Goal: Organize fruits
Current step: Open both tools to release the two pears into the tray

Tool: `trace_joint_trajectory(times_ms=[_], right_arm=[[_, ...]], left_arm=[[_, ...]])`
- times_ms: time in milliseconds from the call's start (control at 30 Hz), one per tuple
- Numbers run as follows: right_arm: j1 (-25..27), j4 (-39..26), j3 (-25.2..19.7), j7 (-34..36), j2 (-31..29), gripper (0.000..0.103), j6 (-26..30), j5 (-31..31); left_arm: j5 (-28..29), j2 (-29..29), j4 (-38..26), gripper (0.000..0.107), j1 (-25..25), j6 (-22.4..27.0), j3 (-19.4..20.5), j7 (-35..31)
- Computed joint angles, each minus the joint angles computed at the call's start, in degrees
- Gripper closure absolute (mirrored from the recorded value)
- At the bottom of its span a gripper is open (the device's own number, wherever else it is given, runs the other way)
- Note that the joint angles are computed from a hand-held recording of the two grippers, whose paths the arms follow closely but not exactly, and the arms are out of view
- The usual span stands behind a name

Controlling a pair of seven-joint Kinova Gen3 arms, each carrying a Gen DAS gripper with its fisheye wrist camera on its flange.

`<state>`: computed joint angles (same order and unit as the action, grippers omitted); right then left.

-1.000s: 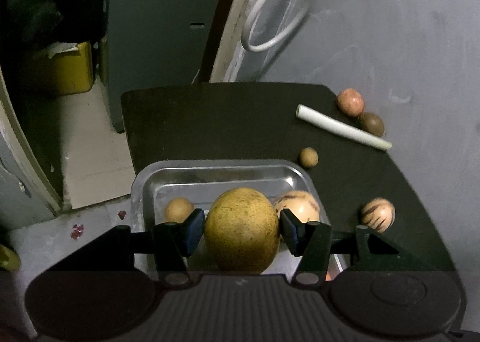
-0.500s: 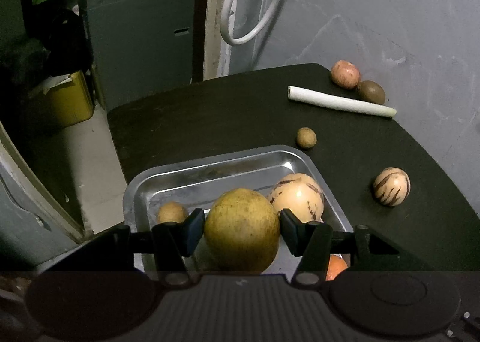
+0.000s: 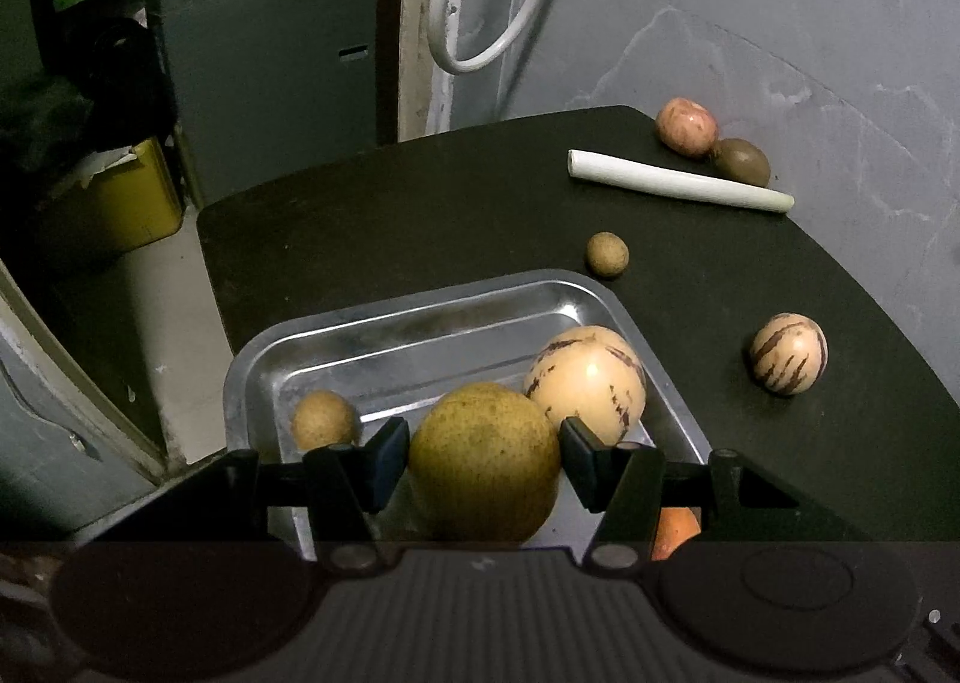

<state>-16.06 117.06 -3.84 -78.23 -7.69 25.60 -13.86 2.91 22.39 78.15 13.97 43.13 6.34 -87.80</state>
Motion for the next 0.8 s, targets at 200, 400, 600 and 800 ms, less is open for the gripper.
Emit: trace_joint_trajectory(times_ms=[200,400,600,800], right_arm=[[0.17,-0.50,0.01,-0.28,0.34,0.043,0.89,0.40],[0.04,-0.33,2.26,4.07,-0.41,0.031,2.57,-3.20],[-0.01,-0.14,5.90,12.91,-1.93,0.019,4.73,-10.90],[1.84,-0.23,8.62,18.20,-4.23,0.006,6.40,-15.63]], left_arm=[[0.13,0.23,-1.00,0.043,0.12,1.41,0.00,0.42],[-0.05,-0.39,-1.14,0.026,0.53,2.34,0.10,0.44],[-1.47,-1.02,-2.59,0.015,1.77,4.17,-0.51,2.29],[-5.13,-2.53,-3.15,0.005,3.79,4.69,-1.21,4.93]])
